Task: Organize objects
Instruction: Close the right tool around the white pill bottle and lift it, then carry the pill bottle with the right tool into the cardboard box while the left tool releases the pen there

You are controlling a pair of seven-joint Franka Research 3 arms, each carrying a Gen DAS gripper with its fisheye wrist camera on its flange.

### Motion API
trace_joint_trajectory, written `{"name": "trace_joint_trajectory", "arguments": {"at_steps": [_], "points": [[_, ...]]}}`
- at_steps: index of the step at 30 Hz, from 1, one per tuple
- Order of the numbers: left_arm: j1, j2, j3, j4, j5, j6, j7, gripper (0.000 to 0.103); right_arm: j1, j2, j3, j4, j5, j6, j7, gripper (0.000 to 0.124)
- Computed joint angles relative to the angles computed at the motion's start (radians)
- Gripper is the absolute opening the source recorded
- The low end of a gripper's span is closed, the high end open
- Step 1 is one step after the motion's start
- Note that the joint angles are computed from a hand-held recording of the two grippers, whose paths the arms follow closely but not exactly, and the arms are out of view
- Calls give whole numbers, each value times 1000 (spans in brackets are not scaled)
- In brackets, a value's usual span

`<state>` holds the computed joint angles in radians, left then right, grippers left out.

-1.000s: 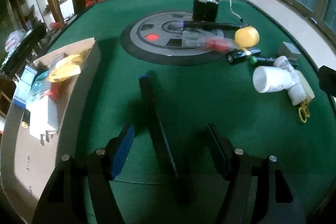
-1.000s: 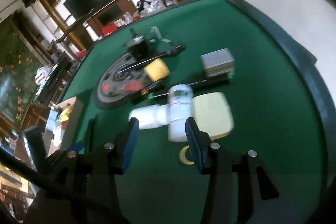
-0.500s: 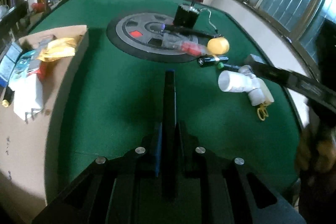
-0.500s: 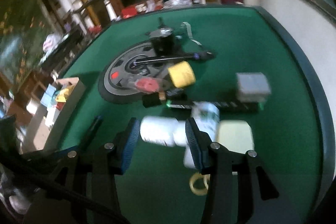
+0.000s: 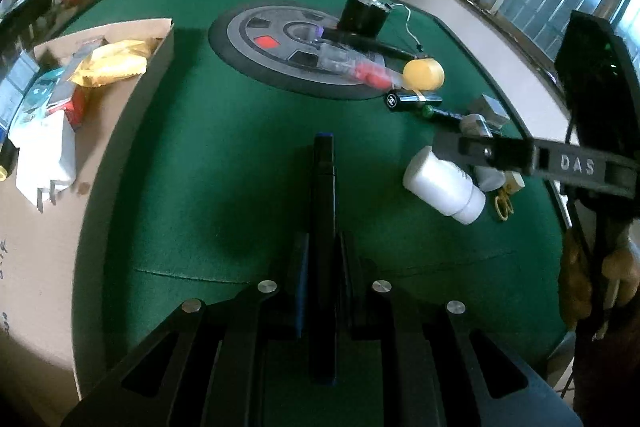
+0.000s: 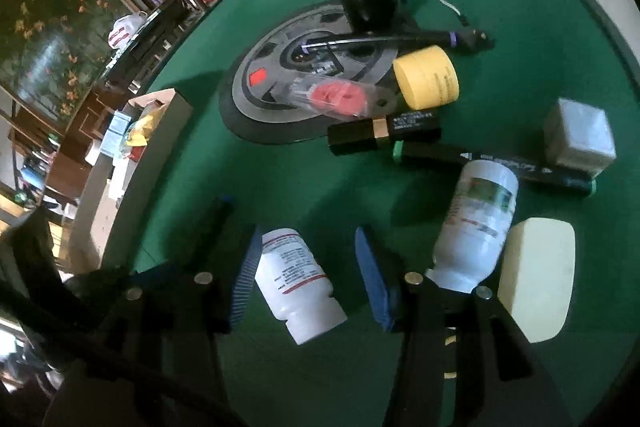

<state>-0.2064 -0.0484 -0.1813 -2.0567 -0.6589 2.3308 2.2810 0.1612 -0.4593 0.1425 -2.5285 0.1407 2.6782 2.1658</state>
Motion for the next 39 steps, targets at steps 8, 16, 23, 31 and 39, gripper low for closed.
{"name": "trace_joint_trajectory", "arguments": {"at_steps": [8, 16, 23, 31, 39], "points": [[-21, -8, -16, -35, 11, 110, 14, 11, -73, 17, 157, 51, -252, -95, 146, 47], [-7, -17, 13, -30, -110, 50, 74, 11, -20, 7, 131, 54, -348, -176, 306, 33], [14, -123, 87, -54, -282, -32, 195, 12, 3, -65, 116, 19, -310, -80, 360, 33], [96, -98, 133, 43, -251, -22, 139, 12, 47, 37, 101, 124, -187, 72, 297, 33], [170, 47, 106, 139, -6, 57, 23, 12, 91, 288, 107, 358, -216, 96, 285, 33]]}}
